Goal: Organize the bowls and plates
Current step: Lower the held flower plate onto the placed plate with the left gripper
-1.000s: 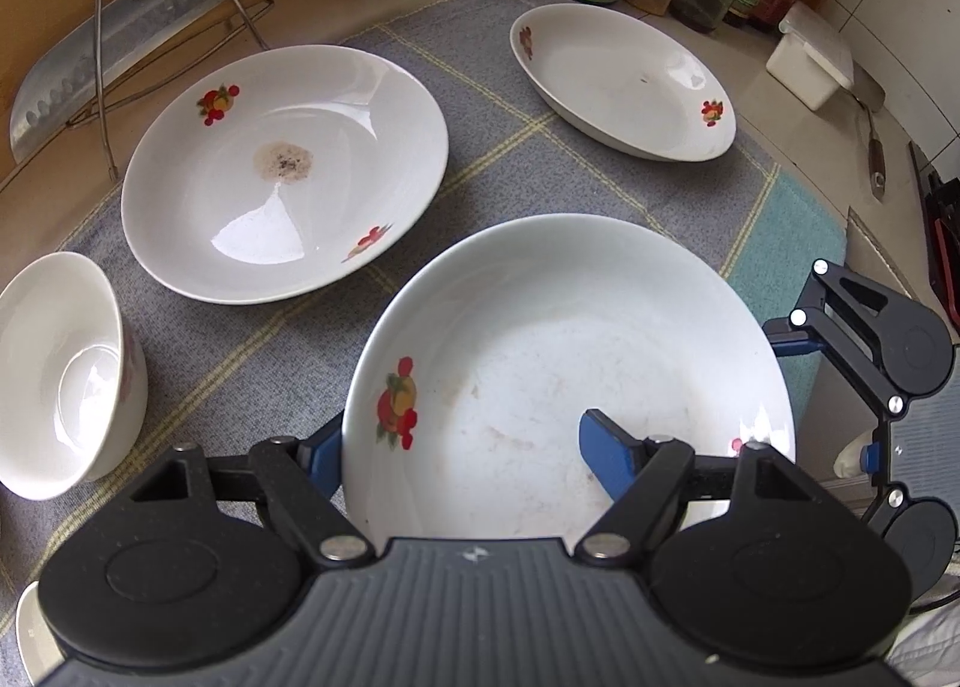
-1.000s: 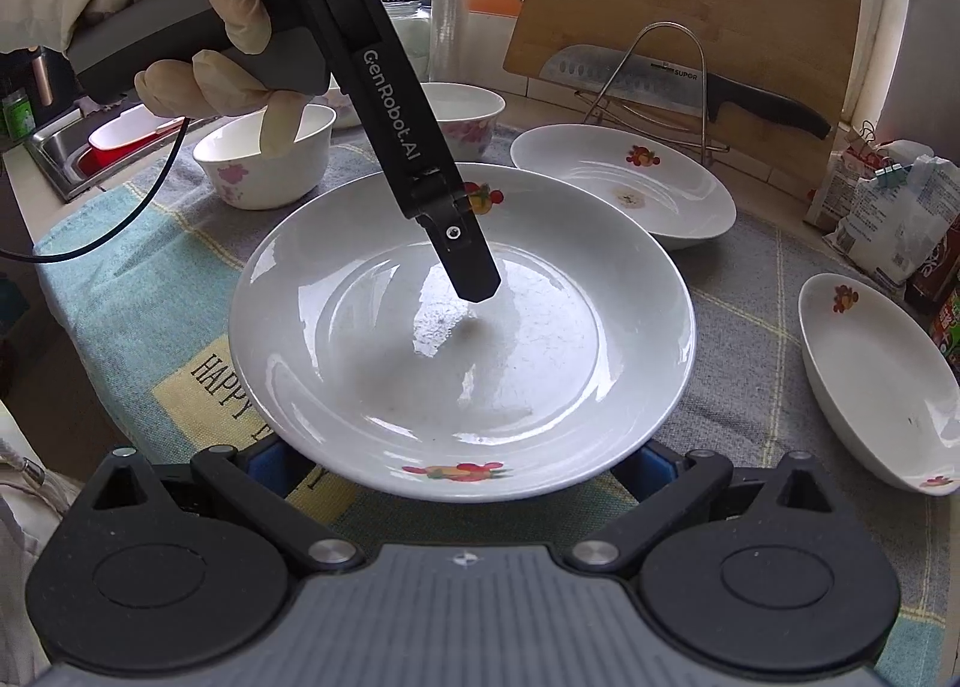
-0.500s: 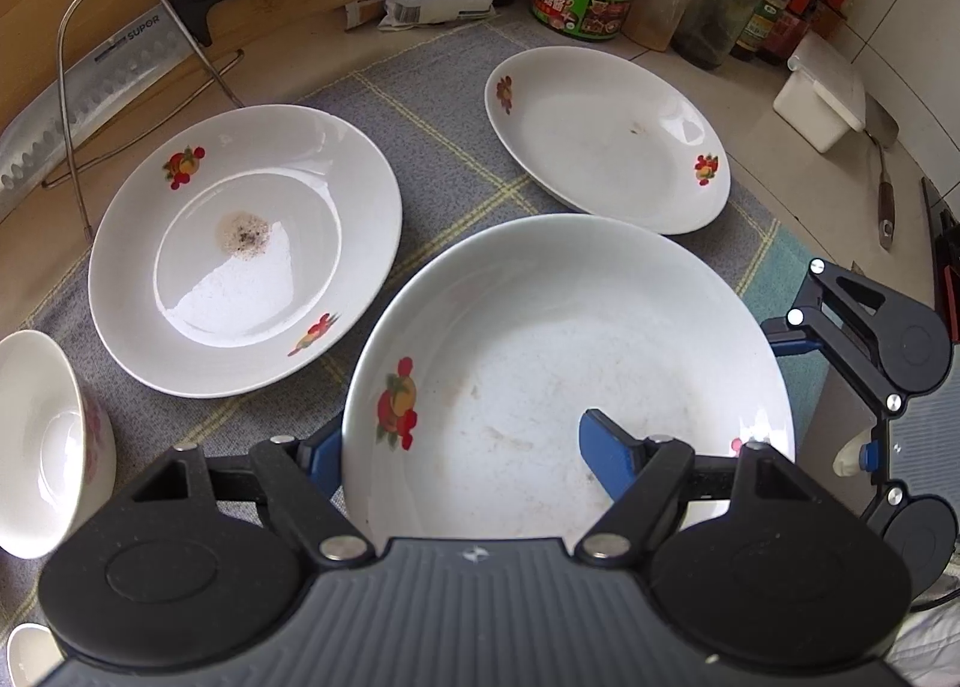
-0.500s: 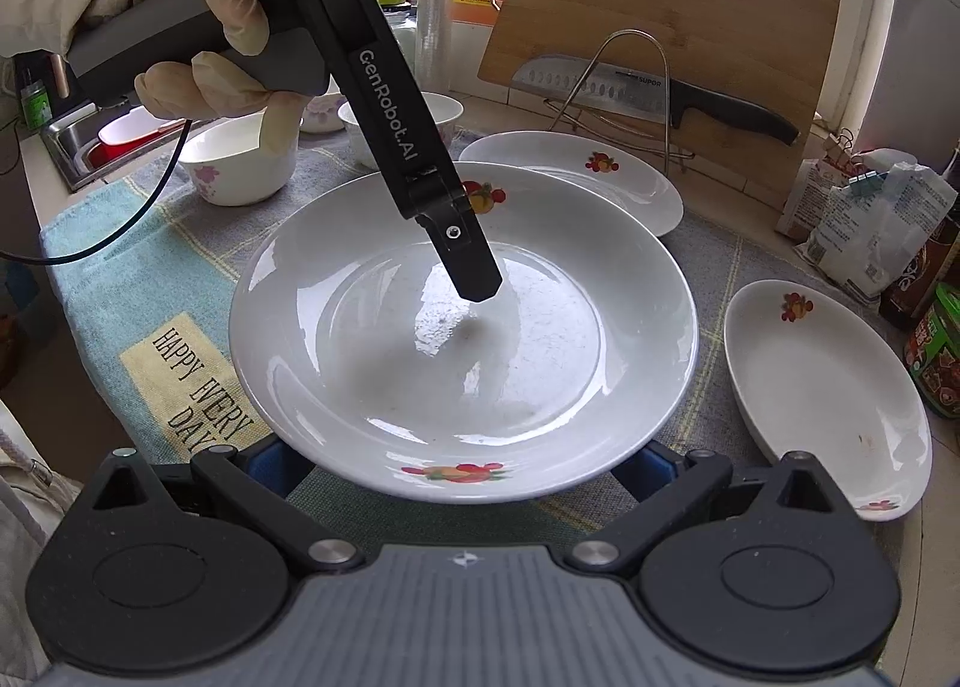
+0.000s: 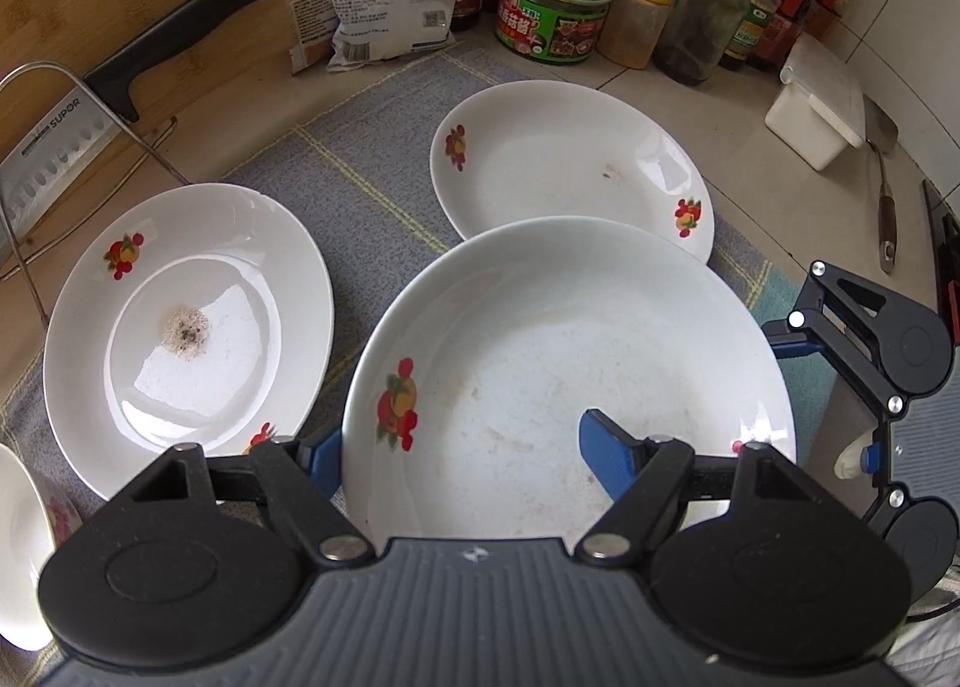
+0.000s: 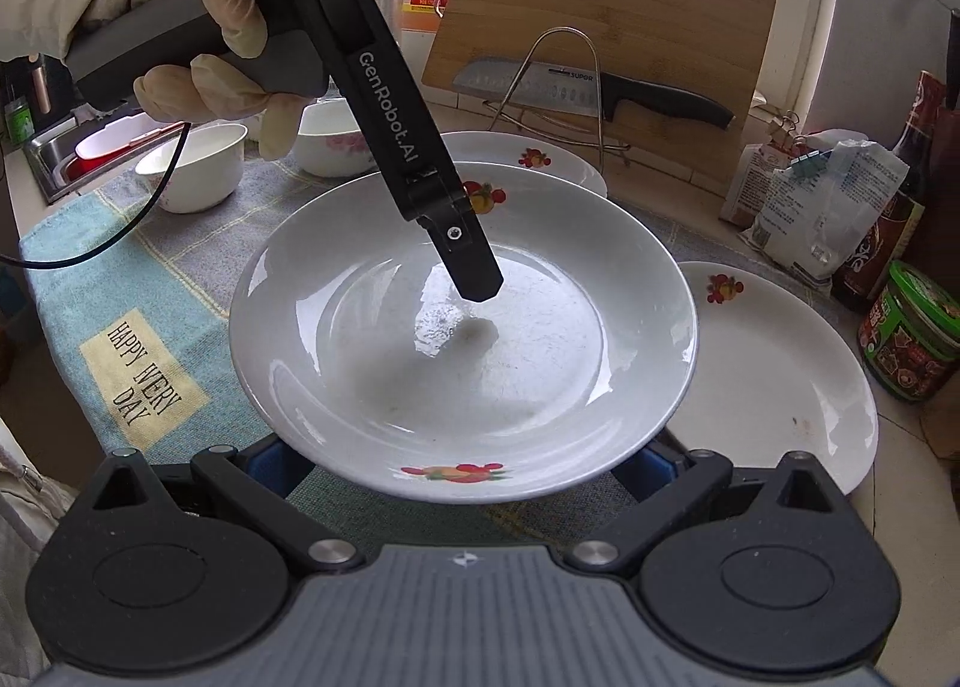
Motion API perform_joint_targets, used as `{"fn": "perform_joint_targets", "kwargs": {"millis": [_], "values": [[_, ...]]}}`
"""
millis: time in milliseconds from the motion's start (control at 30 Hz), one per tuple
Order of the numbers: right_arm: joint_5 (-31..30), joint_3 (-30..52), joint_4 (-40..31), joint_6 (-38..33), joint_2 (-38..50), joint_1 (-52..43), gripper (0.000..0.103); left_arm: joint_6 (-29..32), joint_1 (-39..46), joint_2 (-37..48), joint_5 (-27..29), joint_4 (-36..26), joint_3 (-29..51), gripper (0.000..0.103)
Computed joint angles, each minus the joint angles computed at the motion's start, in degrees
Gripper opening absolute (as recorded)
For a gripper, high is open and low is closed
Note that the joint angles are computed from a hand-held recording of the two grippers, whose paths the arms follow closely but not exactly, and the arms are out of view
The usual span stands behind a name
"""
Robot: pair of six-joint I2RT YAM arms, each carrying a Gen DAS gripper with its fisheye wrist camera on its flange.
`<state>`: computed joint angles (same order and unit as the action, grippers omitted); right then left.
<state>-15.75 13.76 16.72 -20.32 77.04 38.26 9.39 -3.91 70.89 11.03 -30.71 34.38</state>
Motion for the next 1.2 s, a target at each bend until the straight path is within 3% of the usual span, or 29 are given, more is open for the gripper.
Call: {"fn": "perform_joint_targets", "kwargs": {"millis": [733, 1200], "values": [[-8.58, 5.02, -0.03, -9.54, 6.81, -20.27, 0.103, -1.92, -9.82, 21.29, -2.32, 7.06, 16.22, 0.077], [-9.54, 9.14, 1.23, -10.39, 13.09, -25.12, 0.103, -0.62, -10.76, 31.13, -1.54, 7.46, 24.86, 0.077]]}}
